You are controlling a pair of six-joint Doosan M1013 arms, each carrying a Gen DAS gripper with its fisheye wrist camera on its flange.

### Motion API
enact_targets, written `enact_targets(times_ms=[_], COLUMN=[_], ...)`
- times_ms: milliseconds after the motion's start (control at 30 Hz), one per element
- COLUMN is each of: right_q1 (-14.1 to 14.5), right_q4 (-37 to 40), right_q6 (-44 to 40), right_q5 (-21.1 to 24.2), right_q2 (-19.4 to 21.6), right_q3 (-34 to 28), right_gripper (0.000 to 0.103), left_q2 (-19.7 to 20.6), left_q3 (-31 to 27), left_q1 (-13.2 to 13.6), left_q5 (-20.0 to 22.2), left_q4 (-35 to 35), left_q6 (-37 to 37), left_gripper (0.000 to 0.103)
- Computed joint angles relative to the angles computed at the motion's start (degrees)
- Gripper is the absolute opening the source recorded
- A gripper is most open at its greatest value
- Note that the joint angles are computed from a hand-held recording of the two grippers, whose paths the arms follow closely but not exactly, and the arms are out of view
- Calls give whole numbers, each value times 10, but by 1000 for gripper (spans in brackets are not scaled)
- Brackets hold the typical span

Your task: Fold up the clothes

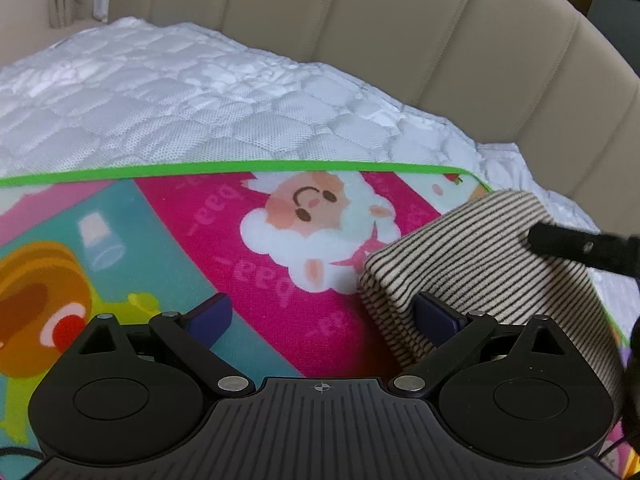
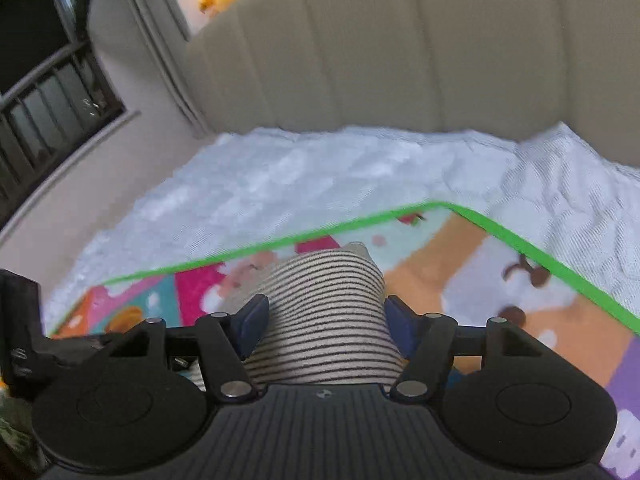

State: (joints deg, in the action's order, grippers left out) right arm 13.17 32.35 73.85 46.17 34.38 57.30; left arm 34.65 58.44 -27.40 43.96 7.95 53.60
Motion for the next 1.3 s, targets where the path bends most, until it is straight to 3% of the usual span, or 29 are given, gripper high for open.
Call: enact_targets(times_ms=[167, 400, 467, 633, 867, 1033, 1133, 1233, 1300], right_q1=[-8, -12, -13, -9, -9, -5, -4, -5, -6], right_q4=[5, 9, 13, 42, 76, 56, 41, 36, 35], right_q6=[57, 7, -5, -51, -97, -89, -87, -92, -94], right_q5=[-9, -22, -26, -98, -122, -126, -124, -117, -113], right_q2=[-7, -62, -80, -116, -118, -121, -123, -122, -121], right_q3=[22, 106, 140, 220, 236, 237, 236, 232, 229], right_gripper=[72, 89, 89, 89, 89, 90, 90, 90, 90], left_q2=[-1, 1, 1, 2, 4, -11, -36, -58, -60], left_q3=[2, 0, 0, -1, -4, 5, 28, 60, 66], left_q1=[2, 2, 2, 0, -7, -16, -20, -25, -32], left_q5=[-11, -9, -8, -7, 2, 21, 3, -28, -26], left_q4=[-21, -20, -19, -9, 27, 55, 16, -80, -116], left_q6=[9, 11, 12, 8, -15, -91, -96, -37, -8], left_gripper=[102, 102, 102, 103, 103, 103, 103, 103, 103])
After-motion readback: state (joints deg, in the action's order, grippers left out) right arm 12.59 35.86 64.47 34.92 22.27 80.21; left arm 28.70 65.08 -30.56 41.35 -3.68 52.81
